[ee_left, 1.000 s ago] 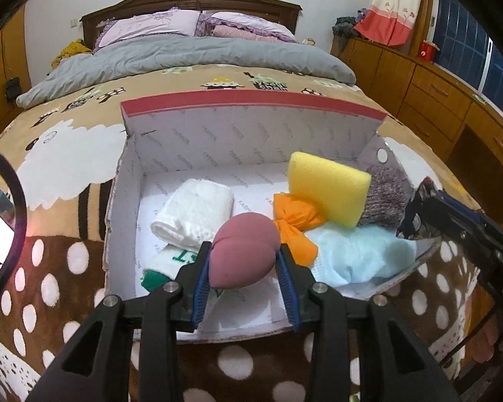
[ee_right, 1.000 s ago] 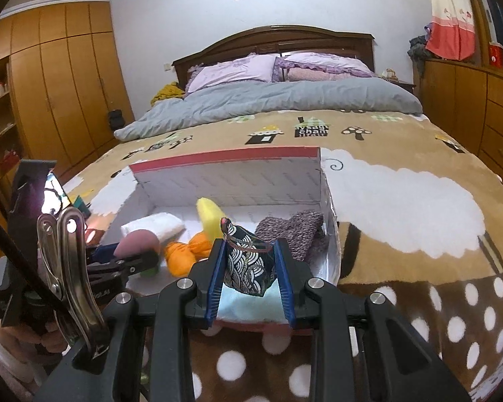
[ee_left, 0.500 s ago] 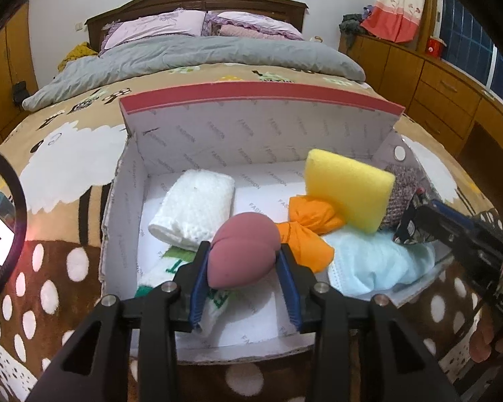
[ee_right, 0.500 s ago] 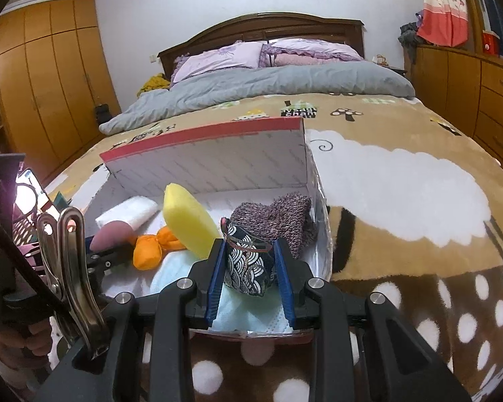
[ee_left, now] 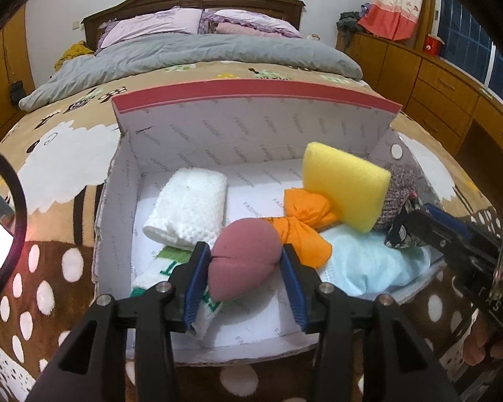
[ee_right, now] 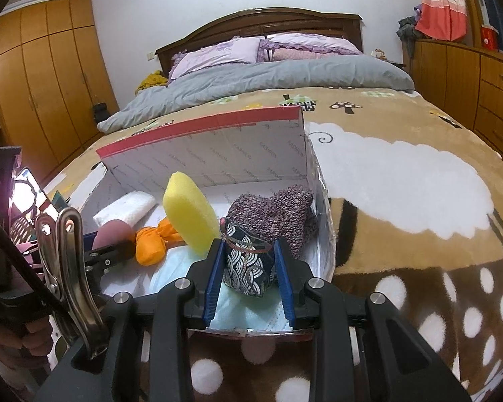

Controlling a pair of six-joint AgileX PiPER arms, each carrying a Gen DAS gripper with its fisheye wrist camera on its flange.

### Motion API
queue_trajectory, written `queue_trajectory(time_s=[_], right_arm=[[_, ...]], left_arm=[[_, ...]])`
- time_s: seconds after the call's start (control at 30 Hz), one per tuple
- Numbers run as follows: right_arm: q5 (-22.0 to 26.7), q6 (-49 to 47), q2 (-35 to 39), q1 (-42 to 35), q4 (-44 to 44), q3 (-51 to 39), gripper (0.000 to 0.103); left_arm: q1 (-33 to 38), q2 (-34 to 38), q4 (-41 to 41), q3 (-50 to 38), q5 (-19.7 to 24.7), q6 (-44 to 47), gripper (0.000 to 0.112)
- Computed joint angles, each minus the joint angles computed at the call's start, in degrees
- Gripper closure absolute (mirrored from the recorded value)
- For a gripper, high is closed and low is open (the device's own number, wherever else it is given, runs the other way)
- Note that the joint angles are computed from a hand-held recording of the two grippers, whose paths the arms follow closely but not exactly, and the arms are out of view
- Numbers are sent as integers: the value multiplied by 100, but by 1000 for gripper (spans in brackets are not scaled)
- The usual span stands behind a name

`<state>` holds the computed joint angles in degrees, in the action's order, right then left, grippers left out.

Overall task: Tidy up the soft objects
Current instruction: 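Carry the pink sponge and patterned cloth into the box and open both grippers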

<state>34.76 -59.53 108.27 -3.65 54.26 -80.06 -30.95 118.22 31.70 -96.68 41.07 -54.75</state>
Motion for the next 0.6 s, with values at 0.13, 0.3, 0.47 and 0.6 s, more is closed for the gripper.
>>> queue_trajectory(time_s=[0.13, 0.3, 0.47, 0.6], right_arm=[[-2, 53, 5, 12, -71, -21, 72], [-140, -17, -31, 82, -60, 67, 68], [-34, -309, -98, 55, 236, 147, 54], [80, -618, -206, -36, 584, 241, 47]], left_arm=[[-3, 4, -15, -12, 9, -4, 61], [-54, -10, 55, 26, 18, -107, 50], [-107, -96, 111, 90, 71, -234, 48], [-172, -244, 244, 222, 70, -341, 47]])
